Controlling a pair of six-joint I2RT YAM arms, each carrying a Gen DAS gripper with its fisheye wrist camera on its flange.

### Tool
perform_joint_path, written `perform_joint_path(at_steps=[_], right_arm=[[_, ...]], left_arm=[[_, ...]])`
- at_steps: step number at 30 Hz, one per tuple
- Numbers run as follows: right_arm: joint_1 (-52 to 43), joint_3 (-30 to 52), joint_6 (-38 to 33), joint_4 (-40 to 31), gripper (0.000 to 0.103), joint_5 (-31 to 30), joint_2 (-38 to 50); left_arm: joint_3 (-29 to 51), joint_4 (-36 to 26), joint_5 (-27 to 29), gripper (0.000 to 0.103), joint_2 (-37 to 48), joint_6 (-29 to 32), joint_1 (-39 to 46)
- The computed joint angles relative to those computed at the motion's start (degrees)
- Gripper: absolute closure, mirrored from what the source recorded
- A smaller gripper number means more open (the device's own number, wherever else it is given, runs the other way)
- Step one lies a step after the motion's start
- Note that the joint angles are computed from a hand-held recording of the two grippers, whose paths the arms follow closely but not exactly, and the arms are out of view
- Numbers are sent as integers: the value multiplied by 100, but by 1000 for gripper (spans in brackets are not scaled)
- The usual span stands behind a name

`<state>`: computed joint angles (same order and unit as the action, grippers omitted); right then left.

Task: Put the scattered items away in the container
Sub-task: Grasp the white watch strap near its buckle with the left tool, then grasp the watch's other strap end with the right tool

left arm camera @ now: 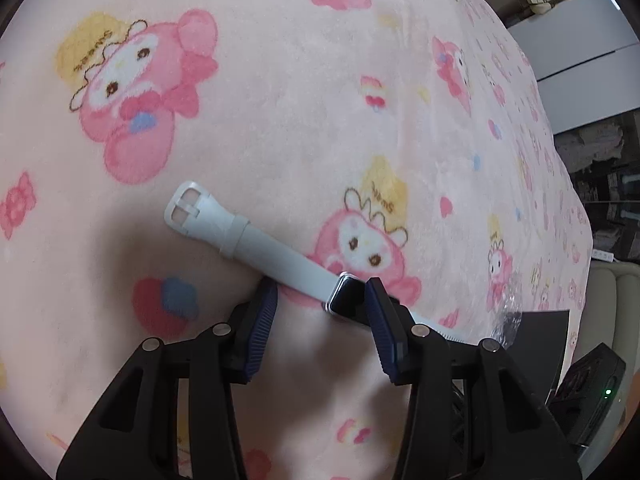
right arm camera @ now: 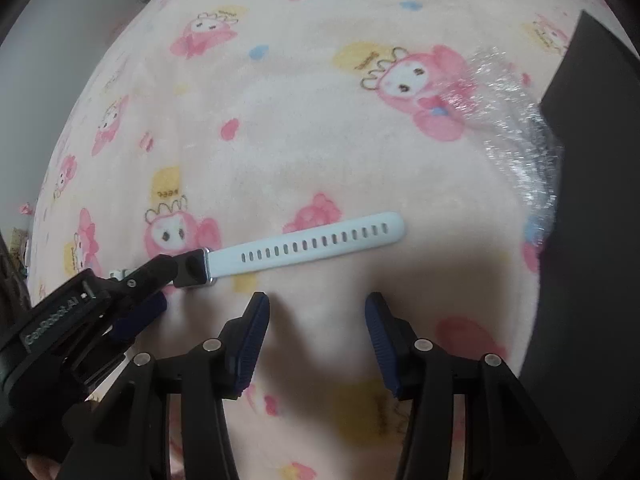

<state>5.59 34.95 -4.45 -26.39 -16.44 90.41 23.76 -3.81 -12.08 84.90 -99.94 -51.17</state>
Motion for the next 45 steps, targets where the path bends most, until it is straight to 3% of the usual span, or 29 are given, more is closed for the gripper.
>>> perform_joint_path(at_steps=[7, 8, 10, 11, 13, 17, 21, 25, 28, 29, 33, 39, 41, 42, 45], right_arm=[[-173, 69, 547, 840, 53, -668, 463], [-206, 63, 593, 969, 52, -755, 536], [-214, 100, 635, 1197, 53, -861, 756], [-201, 137, 619, 1235, 59, -886, 849], [-163, 108, 561, 1296, 84, -880, 809], [-173, -119, 351, 1259, 95, -923, 343], [-265, -317, 144, 1017, 97, -1005, -255], [-281, -463, -23, 873, 97, -931, -629], [-276, -225, -103, 735, 96, -912, -294], [-215, -113, -88, 756, 93, -906, -22], [-391, -38, -212, 516, 60, -1301, 408], [-456, 122, 412, 1177, 59, -1533, 1147], [-389, 141, 543, 1489, 64, -1515, 1348], [-347, 138, 550, 1546, 79, -1444, 1370], [-380, -55, 349, 1589, 97, -1477, 1058]], left_arm=[[-333, 663, 7, 60, 90, -100, 171], [-307, 573, -79, 70, 66, -122, 115], [-186, 258, -260, 80, 31, -111, 0], [-184, 251, -316, 87, 8, -108, -54], [-103, 96, -451, 95, -17, -111, -196], [26, -283, -757, 97, -194, -280, -552], [-10, -739, -1008, 97, -513, -489, -777], [-234, -418, -791, 96, -517, -498, -580], [-333, 144, -399, 86, -316, -399, -146], [-479, 384, -359, 84, -346, -439, -106], [-538, 566, -309, 83, -268, -434, -30], [-337, 472, -251, 83, -6, -300, 44], [-240, 451, -241, 84, 138, -197, 80], [-170, 398, -246, 84, 189, -104, 81], [91, 198, -435, 96, 249, 210, -45]])
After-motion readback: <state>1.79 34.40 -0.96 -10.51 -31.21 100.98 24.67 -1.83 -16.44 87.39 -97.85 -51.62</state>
